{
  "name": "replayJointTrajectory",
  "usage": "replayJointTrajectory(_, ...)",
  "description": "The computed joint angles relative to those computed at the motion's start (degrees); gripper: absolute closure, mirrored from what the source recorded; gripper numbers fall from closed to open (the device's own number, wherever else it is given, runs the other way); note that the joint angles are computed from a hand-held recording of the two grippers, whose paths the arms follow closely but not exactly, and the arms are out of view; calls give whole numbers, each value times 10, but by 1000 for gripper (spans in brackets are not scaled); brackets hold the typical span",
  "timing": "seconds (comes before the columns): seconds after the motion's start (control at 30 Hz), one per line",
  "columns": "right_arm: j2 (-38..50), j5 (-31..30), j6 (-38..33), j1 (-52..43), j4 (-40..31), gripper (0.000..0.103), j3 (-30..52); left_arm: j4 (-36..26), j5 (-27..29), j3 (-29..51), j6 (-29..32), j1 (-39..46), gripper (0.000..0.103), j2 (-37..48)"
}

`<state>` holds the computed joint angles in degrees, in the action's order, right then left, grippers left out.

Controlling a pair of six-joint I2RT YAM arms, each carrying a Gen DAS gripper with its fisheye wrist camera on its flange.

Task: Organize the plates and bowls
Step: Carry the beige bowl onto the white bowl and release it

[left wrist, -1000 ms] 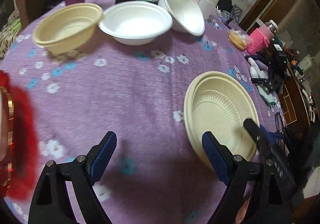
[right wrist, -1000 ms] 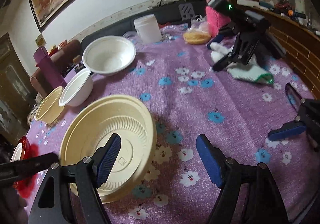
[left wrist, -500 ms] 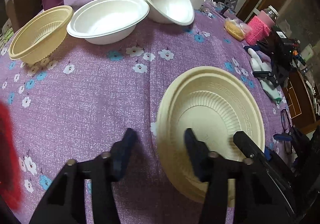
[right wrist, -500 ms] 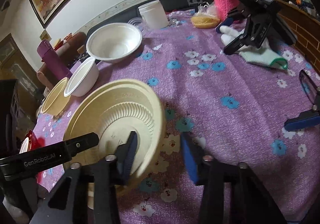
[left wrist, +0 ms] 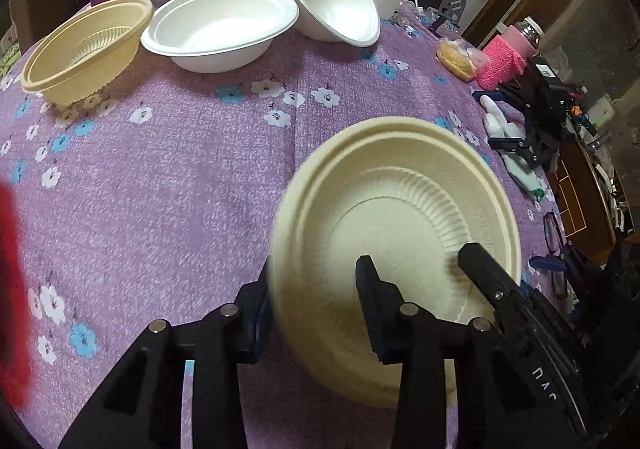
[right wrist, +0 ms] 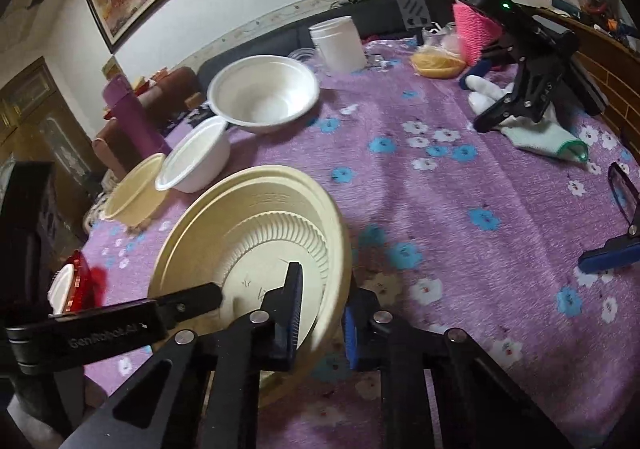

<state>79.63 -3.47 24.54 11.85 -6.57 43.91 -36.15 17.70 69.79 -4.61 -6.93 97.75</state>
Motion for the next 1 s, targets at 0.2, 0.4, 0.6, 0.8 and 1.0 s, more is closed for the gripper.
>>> replayJointTrajectory(0.2,-11,15,22,60,-33,85,18,-13,26,-33,35,60,66,-57)
replayJointTrajectory(0.4,20,23,32,131,-69,85,87,-31,60,-48,83,164,66,-125)
replayJointTrajectory(0.6,103,2,51,198,-101,85,207,-63,76,-24,139,269,66,-148)
replayJointTrajectory(0.8,226,0,47,268,-149,85,384,-77,68,37,184,386,65,-114)
replayJointTrajectory(1.0,389,32,15,333,-249,84,617,-71,53,87,200,455,65,-53)
